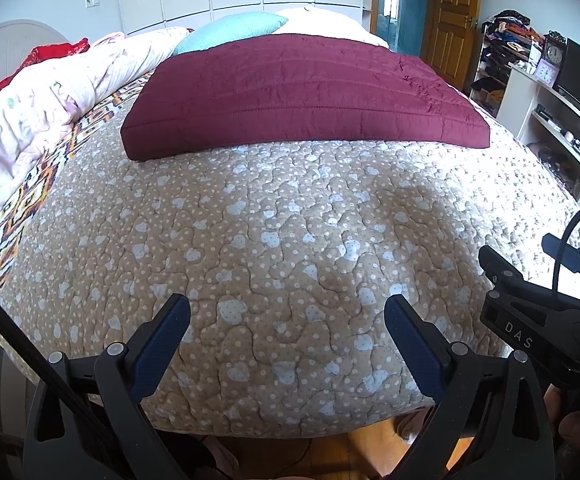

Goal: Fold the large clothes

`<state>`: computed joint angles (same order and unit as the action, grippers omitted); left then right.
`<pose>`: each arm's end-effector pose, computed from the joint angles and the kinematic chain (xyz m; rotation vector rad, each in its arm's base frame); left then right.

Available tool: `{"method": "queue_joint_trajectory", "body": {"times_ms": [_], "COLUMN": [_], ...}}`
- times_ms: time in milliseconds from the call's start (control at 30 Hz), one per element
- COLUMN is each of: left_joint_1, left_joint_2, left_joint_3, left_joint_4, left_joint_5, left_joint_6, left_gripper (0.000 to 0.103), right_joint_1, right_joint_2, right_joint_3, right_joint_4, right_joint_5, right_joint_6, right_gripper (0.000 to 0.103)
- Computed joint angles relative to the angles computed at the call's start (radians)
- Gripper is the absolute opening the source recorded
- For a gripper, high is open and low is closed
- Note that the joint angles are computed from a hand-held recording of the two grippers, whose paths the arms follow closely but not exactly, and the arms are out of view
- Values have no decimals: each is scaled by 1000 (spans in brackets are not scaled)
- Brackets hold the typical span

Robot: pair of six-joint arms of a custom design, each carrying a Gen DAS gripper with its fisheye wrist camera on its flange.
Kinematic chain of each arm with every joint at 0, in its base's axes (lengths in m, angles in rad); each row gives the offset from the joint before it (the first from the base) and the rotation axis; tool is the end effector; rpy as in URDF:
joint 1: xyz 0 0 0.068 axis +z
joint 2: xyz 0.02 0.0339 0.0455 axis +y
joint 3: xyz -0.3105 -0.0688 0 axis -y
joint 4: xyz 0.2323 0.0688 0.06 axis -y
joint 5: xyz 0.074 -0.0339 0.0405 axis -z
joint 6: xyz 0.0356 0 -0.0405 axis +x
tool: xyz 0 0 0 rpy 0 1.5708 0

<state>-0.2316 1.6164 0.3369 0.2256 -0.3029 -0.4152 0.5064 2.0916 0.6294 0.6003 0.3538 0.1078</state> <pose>0.2085 -0.0383 0.1245 -0.3369 2.5347 0.1551 0.2939 0.1489 0.0769 -0.3145 2.3466 -0.1383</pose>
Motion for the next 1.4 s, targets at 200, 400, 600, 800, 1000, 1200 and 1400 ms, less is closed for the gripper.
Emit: {"method": "queue_joint_trajectory", "body": {"times_ms": [200, 400, 600, 800, 1000, 1200, 1400], "left_joint_1": [-3, 5, 10, 17, 21, 31, 37], "left_joint_2": [3, 5, 4, 4, 8, 19, 24], "left_joint_3": [2, 2, 0, -2, -4, -4, -4], "left_joint_4": [0, -1, -2, 1, 1, 4, 5], "left_joint_5": [-4, -3, -2, 4, 7, 13, 20], "left_joint_6": [-2, -3, -5, -7, -11, -17, -19], "left_gripper": [97, 97, 97, 97, 97, 97, 97], "right_joint_1": [4, 5, 6, 3, 4, 4, 4], "right_joint_2": [5, 15, 16, 23, 27, 36, 38], "right_joint_3": [3, 10, 13, 15, 16, 18, 17], "right_joint_4": [-3, -14, -17, -18, -19, -18, -15], "right_joint_5": [2, 0, 0, -6, -9, -11, -11], "right_joint_6": [-1, -2, -2, -8, -10, -12, -11], "right_gripper": [85, 85, 85, 86, 86, 86, 87]}}
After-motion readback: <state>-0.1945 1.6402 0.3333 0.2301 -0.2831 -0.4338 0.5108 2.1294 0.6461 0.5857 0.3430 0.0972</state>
